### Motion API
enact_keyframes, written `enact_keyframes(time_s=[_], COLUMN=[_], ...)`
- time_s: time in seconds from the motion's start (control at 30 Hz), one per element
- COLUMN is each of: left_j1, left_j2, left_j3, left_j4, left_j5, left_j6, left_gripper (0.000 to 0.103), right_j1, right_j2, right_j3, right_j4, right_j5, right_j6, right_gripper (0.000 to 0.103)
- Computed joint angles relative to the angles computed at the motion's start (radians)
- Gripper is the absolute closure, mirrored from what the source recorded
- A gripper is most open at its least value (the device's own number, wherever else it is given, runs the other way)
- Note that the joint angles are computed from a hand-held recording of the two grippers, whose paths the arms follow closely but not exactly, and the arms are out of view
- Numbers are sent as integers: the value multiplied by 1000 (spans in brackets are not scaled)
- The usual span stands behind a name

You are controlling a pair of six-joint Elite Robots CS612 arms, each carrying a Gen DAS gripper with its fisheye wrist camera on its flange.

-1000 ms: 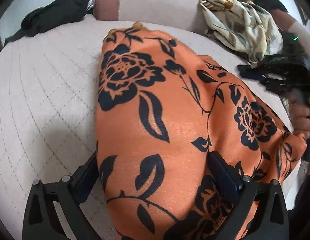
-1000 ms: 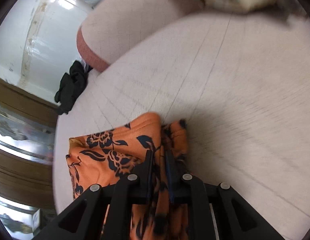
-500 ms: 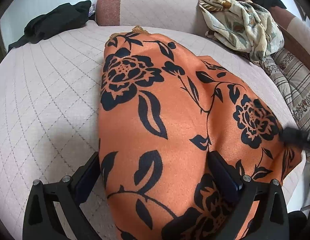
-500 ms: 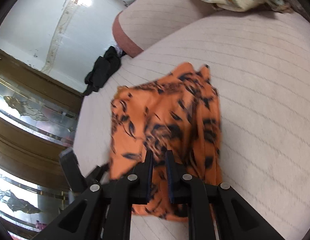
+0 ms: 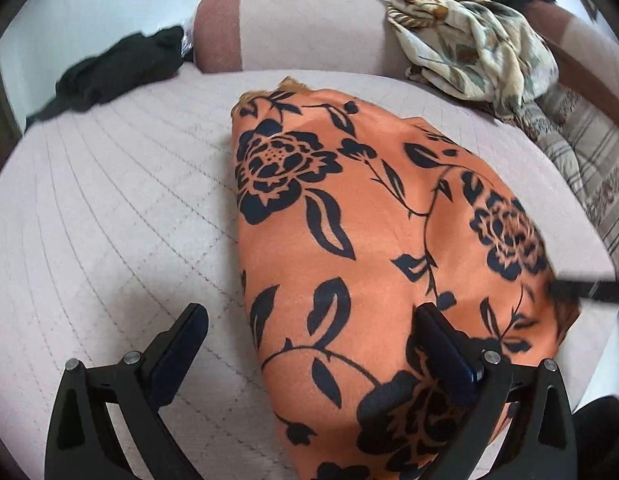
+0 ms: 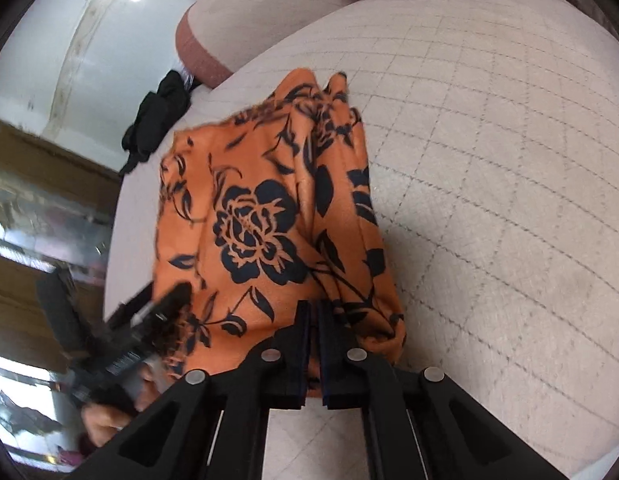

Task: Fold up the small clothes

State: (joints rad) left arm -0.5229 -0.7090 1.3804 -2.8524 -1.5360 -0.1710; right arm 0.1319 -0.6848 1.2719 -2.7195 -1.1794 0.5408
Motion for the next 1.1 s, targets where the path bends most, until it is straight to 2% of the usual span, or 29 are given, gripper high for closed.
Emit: enact_keyframes(time_s=[0.07,0.1,0.2,0.27,0.37,0.4,0.47,0.5,0.57,0.63,0.8,0.97,1.03,1.1], left_j1=[0,3,6,5,4,3,3,3,4,5,8,10,10,12], left_j2=[-2,-4,-3,-2,-1,0,1,2,1,1,2,3,4,5], left_j3=[5,8,7,7,7,6,3,3,4,5,8,7,7,5], left_j4=[-4,-4,-2,-5,-7,-6,0,-4,-5,-8,-15,-12,-13,-13], left_j5=[-2,-10,-22,-21,-17,-17,-13,-15,-19,-22,-32,-39,-42,-46], left_j6=[5,1,-6,-8,-7,-8,-7,-5,-6,-6,-11,-11,-10,-9], left_gripper=[0,0,0,0,0,0,0,0,0,0,0,0,0,0], right_j1=[3,7,9,17,20,23,30,25,7,1,23,33,38,46], right_j2=[-19,-27,-14,16,93,112,150,172,187,184,181,239,289,346], right_j3=[1,-1,-41,-105,-234,-263,-321,-338,-331,-331,-365,-503,-610,-728], right_j4=[-3,-15,-71,-54,22,48,142,153,105,108,117,134,200,291], right_j5=[-57,-91,-61,-65,-19,-25,-90,-68,7,22,-48,63,113,128], right_j6=[6,4,-4,3,42,47,54,98,161,177,104,16,-23,-54], right_gripper=[92,92,92,92,92,92,95,99,101,101,94,94,94,94])
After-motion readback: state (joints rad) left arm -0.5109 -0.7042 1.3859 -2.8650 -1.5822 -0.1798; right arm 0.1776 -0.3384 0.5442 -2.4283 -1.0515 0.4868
